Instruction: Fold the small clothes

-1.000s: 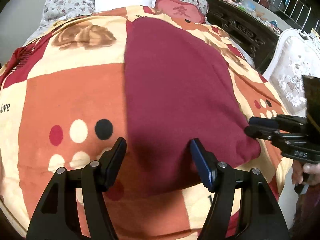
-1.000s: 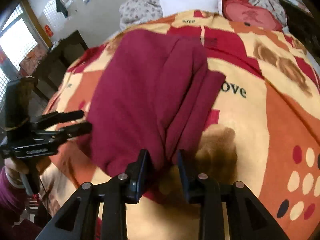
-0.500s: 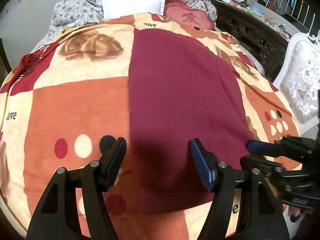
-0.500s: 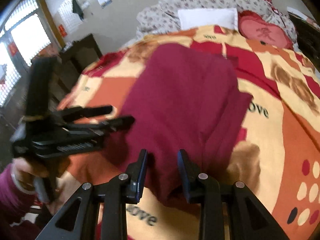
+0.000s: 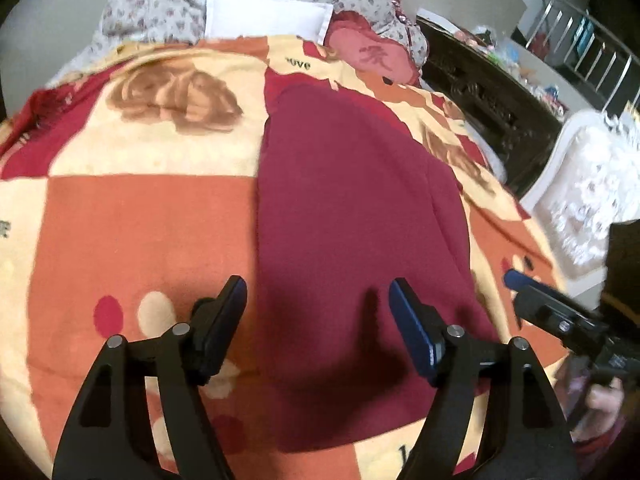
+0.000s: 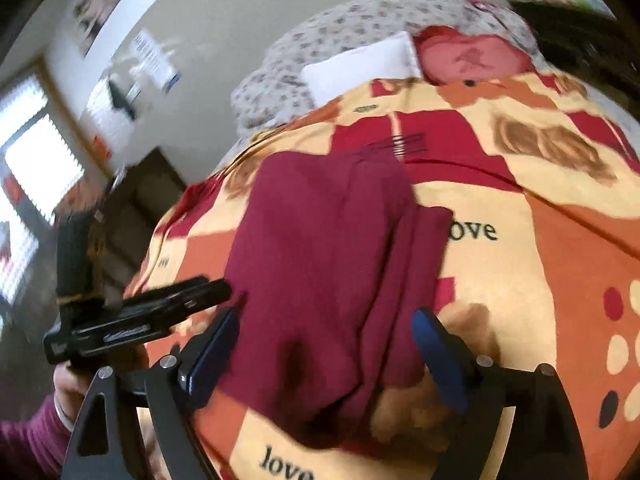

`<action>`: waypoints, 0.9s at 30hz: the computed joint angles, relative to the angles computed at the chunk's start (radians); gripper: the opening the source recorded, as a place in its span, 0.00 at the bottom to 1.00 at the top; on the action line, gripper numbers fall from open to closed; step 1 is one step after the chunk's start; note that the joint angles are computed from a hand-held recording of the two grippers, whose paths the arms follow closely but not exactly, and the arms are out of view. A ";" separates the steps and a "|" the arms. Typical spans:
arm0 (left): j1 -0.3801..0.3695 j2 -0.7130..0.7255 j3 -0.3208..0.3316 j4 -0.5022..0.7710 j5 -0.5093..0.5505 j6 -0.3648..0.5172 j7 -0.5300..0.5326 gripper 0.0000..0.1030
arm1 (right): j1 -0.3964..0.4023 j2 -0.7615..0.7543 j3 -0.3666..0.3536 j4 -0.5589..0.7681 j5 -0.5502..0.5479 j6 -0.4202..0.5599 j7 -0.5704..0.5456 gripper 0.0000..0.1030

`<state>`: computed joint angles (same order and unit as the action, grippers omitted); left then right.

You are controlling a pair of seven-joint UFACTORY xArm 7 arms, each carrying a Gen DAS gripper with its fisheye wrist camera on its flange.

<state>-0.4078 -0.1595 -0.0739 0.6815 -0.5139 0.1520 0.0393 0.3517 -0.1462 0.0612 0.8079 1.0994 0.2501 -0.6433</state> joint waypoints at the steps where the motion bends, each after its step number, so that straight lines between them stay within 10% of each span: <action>1: -0.028 0.017 0.033 0.017 -0.067 0.016 0.061 0.72 | 0.001 0.025 -0.007 0.018 0.023 0.005 -0.014 0.84; 6: -0.038 0.113 0.069 0.114 -0.384 0.113 0.371 0.72 | -0.071 0.163 0.009 0.110 0.021 0.065 -0.005 0.84; 12: 0.043 0.214 0.014 0.221 -0.561 0.254 0.529 0.79 | -0.171 0.260 0.050 0.195 0.361 0.247 -0.276 0.83; 14: 0.071 0.229 -0.010 0.235 -0.593 0.266 0.541 0.78 | -0.164 0.269 0.066 0.201 0.357 0.207 -0.275 0.67; 20: 0.105 0.104 -0.068 0.161 -0.504 0.229 0.467 0.44 | -0.144 0.175 0.081 0.168 0.285 0.211 -0.232 0.42; 27: 0.127 -0.282 -0.062 -0.117 -0.218 0.277 0.166 0.44 | -0.052 0.066 0.086 0.122 0.254 0.305 -0.187 0.41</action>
